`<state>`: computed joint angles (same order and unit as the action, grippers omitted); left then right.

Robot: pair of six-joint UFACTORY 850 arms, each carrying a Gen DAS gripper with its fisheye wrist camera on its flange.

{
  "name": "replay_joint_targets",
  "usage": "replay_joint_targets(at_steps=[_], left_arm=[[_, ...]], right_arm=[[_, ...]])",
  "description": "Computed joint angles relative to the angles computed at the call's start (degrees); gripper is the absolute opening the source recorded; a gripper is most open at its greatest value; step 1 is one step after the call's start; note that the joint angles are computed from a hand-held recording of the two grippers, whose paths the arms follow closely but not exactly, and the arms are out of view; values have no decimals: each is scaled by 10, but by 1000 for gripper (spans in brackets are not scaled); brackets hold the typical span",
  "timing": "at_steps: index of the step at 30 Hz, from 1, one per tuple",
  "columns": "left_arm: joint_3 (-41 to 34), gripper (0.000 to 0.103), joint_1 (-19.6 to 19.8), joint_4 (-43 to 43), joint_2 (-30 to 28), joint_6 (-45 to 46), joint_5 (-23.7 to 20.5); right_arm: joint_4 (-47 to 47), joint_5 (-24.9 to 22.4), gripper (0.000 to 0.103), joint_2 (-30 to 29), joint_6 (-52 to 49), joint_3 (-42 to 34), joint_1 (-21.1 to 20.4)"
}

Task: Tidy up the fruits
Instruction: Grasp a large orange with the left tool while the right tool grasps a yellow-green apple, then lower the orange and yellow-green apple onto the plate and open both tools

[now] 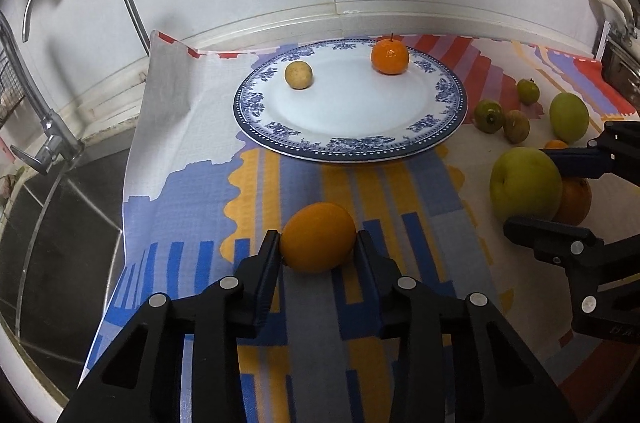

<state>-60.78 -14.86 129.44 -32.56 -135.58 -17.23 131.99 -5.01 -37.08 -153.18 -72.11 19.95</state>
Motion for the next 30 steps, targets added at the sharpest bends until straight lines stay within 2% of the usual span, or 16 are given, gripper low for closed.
replay_joint_targets(at_steps=[9, 14, 19, 24, 30], left_arm=[[5, 37, -2, 8, 7, -11, -10], [16, 37, -3, 14, 21, -23, -20], [19, 37, -5, -3, 32, -22, -24], [18, 37, -5, 15, 42, -44, -23], [-3, 37, 0, 56, 44, -79, -19]], right_arm=[[-29, -6, 51, -1, 33, -1, -2], [-118, -15, 51, 1, 132, -1, -6], [-164, -32, 51, 6, 190, 1, -11], [-156, -43, 51, 13, 191, -4, -15], [-189, -56, 51, 10, 232, -34, -23]])
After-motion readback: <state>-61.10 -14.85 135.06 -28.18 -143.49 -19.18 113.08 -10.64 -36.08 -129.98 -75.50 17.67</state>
